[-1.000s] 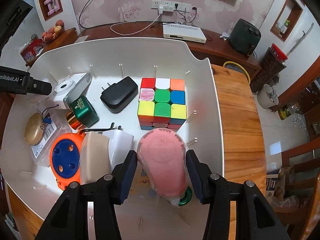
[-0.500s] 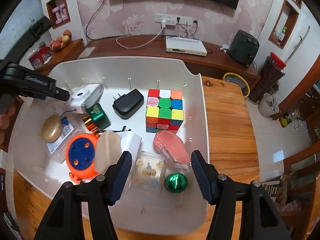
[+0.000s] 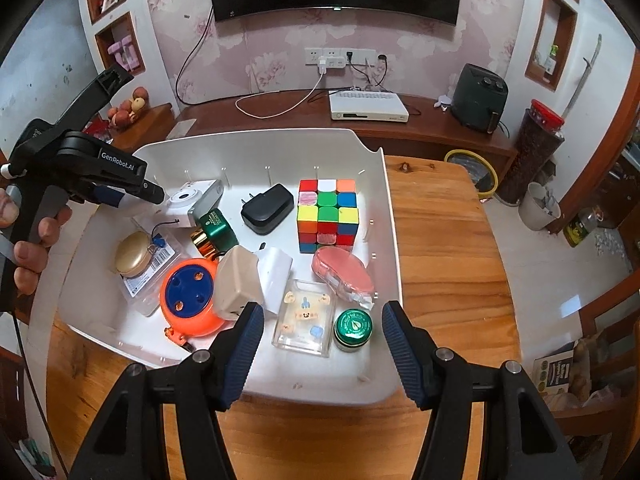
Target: Organize rigid objects
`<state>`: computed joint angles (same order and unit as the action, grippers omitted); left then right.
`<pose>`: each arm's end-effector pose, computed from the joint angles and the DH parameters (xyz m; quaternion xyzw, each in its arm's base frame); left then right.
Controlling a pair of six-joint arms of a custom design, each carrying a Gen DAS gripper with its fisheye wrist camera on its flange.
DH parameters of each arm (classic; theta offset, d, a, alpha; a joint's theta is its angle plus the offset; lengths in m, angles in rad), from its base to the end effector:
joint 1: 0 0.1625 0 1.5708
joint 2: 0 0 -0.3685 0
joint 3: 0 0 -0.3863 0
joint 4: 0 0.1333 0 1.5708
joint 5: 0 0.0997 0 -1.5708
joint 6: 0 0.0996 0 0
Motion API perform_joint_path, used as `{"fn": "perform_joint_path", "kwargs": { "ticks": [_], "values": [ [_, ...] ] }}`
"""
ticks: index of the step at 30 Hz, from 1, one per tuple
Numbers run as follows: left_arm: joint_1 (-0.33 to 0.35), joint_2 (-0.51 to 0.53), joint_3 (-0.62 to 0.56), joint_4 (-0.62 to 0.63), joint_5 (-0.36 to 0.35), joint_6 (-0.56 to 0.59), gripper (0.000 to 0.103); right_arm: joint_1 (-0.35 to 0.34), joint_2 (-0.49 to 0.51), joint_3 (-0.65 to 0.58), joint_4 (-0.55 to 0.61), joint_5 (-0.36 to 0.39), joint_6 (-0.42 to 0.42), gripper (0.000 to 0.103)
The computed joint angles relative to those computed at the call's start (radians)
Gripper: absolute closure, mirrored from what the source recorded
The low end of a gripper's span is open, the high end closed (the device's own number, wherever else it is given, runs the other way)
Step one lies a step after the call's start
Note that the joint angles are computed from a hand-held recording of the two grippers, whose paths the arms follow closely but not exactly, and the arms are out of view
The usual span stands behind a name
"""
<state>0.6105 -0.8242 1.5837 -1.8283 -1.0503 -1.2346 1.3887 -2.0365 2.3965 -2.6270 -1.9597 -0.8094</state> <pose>-0.3673 -0.4801 0.0433 -0.0647 0.9360 -0.1124 0.3272 0.0339 -0.3435 0.3489 0.2219 -0.8976 0.2080 0.3190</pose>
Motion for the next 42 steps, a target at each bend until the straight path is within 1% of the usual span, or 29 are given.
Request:
{"fn": "perform_joint_path", "kwargs": {
  "ticks": [2,9,10,11,13,15,17,22,29,36,42],
  "values": [
    [-0.001,-0.002,0.003,-0.006,-0.004,-0.001,0.043,-0.008,-0.02,-0.001,0.021,0.01,0.003,0.041],
    [-0.012,-0.013,0.016,-0.003,0.005,-0.006,0.041,-0.021,-0.056,0.009,0.042,0.03,-0.001,0.041],
    [-0.013,-0.017,0.021,-0.009,0.004,-0.008,0.036,-0.024,-0.057,0.009,0.043,0.032,-0.002,0.041],
    [-0.015,-0.016,0.02,-0.016,0.004,-0.01,0.033,-0.028,-0.059,0.009,0.046,0.035,-0.004,0.041],
    [-0.017,-0.023,0.026,-0.033,0.0,-0.005,0.028,-0.033,-0.066,0.014,0.046,0.037,-0.005,0.041],
    [-0.025,-0.016,0.012,-0.005,0.017,-0.012,0.026,-0.036,-0.075,0.017,0.053,0.04,-0.005,0.041],
    [-0.032,-0.01,0.0,0.011,0.03,-0.013,0.025,-0.037,-0.084,0.018,0.059,0.045,-0.005,0.041],
    [-0.045,-0.014,-0.004,0.008,0.03,-0.016,0.025,-0.042,-0.101,0.017,0.067,0.062,-0.004,0.041],
    [-0.087,-0.016,-0.026,0.034,0.055,0.002,0.025,-0.054,-0.121,0.009,0.096,0.083,-0.003,0.041],
    [-0.133,-0.044,-0.028,0.045,0.073,-0.006,0.025,-0.053,-0.148,0.007,0.125,0.098,0.001,0.041],
    [-0.212,-0.083,-0.014,0.107,0.128,-0.047,0.025,-0.063,-0.204,0.007,0.17,0.127,-0.008,0.041]
  ]
}}
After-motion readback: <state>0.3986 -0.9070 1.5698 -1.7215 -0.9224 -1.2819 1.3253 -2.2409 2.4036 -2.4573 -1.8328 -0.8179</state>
